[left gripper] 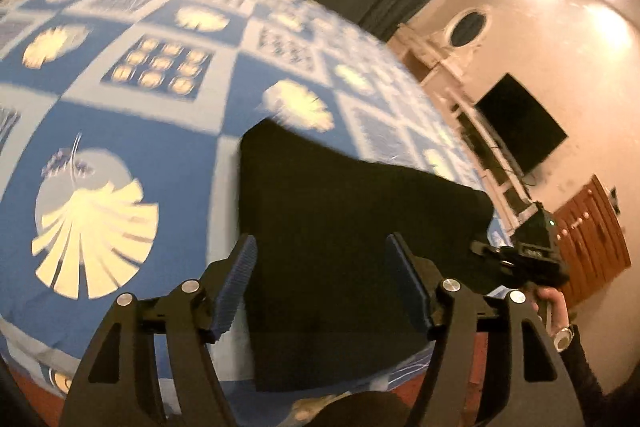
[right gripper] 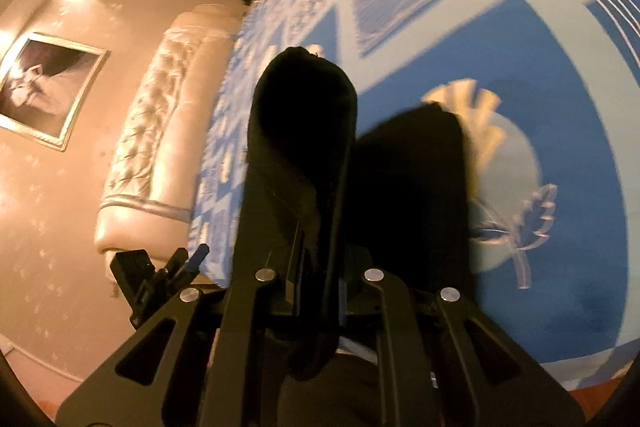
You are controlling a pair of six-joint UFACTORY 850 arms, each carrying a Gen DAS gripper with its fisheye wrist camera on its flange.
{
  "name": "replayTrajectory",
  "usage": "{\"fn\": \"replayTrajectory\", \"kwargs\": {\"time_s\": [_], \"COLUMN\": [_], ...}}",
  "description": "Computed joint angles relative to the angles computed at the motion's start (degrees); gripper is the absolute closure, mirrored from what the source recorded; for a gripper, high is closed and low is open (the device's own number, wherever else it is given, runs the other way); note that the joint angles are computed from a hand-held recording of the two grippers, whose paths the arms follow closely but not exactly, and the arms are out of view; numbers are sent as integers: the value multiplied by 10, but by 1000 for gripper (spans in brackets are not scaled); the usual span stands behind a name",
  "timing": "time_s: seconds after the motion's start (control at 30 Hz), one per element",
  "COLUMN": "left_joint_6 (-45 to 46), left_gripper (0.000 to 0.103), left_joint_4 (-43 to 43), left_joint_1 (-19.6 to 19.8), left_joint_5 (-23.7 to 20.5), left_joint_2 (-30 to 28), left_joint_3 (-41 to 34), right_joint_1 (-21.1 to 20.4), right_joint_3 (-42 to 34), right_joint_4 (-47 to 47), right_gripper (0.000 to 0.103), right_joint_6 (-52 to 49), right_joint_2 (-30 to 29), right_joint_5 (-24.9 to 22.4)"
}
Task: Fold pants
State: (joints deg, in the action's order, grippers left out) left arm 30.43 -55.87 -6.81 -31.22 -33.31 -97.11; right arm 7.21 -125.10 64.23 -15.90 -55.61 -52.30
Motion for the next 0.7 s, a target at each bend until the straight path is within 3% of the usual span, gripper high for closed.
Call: {"fn": "replayTrajectory", "kwargs": {"time_s": [0.33,0.5,0.57,0.6,0.67,0.7], "left_joint_6": [-139,-150,-146,-146,-151,-153], "left_gripper": [36,31,31,31,31,31], "left_joint_4": [118,143,147,150,154,151], "left_joint_1": [-3,-10,-11,-12,-12,-10], "left_joint_5": [-54,-84,-78,-78,-80,-83], "left_joint_2": [-49,-59,-56,-56,-59,-60], "left_joint_3": [-50,-62,-59,-59,-64,-65], "right_joint_1": [-4,-7,-9,-10,-10,-7], "right_joint_3": [35,37,41,49,58,54], "right_joint_4": [-34,-18,-18,-3,24,14], "right_gripper": [95,91,82,68,55,54], "right_joint_6": [20,21,22,15,-3,-4], "right_joint_2": [13,8,12,16,20,19], "right_joint_5": [19,6,0,-6,-12,-14]}}
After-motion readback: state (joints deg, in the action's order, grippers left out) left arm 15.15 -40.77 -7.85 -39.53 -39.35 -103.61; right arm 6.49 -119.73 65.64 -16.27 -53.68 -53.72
